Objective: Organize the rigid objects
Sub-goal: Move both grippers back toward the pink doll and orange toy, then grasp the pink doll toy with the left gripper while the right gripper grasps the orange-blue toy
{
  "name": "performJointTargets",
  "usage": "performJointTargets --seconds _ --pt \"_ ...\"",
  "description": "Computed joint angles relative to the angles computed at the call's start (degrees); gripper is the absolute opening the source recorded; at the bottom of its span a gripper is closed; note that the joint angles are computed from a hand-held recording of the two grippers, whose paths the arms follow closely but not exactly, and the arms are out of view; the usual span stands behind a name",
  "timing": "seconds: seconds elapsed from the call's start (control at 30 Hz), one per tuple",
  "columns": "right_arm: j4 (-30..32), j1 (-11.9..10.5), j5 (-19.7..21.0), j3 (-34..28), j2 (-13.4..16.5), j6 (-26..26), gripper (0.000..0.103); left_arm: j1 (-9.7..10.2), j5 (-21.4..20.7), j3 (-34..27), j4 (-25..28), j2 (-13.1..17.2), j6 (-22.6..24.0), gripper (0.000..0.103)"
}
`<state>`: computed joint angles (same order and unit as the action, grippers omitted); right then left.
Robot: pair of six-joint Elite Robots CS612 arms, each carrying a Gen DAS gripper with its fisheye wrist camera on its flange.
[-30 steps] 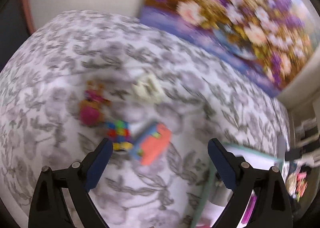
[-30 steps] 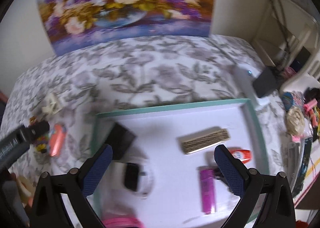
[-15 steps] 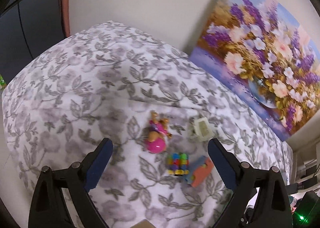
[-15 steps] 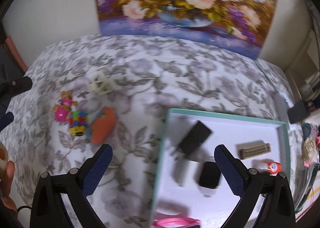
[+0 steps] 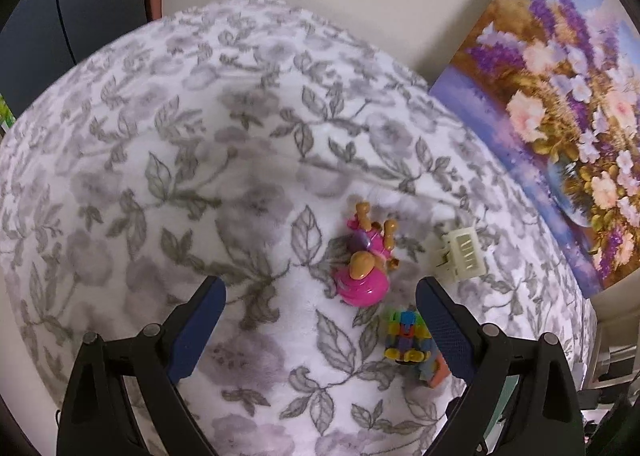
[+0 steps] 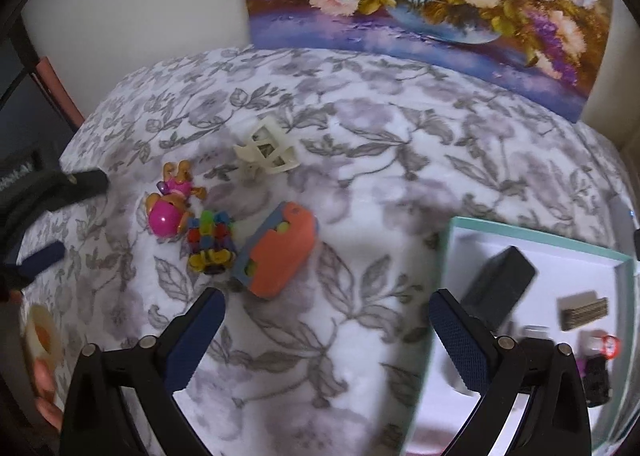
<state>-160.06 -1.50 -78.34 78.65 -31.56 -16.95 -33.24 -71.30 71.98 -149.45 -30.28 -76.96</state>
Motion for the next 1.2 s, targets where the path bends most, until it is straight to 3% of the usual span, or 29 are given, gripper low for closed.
performJointTargets --seconds 0.2,0.37,0.63,0.93,1.07,1.13,1.2 --pt "-1.0 0.0 3.2 -1.7 1.7 3.2 0.102 0.73 -2.7 -2.3 1.3 1.8 1.6 0.096" --pt "-0.7 0.0 4.1 -3.8 3.2 6.7 0.096 1.32 -3.1 -3.5 1.5 2.8 1.7 0.096" --pt "0.6 0.5 2.5 -7.2 5.7 10.0 0.092 1.98 -2.8 -7.3 2.2 5.3 5.3 0.096" --pt "-0.1 1.7 -1.7 -8.8 7.0 9.7 0.092 2.04 -4.3 -11.2 3.8 8.0 8.1 0.094" --pt "-1.2 2.1 -3.3 -8.6 7.2 8.6 0.092 1.71 -2.6 -12.1 7.2 8.2 8.8 0.076" --pt "-0.9 2.0 -3.1 -8.5 7.1 8.4 0.092 1.73 -2.8 -11.6 6.5 7.9 8.9 0.068" --pt "-0.3 1.9 -3.1 -8.4 6.9 7.8 0.089 1.76 -3.4 -10.9 5.0 7.6 9.2 0.054"
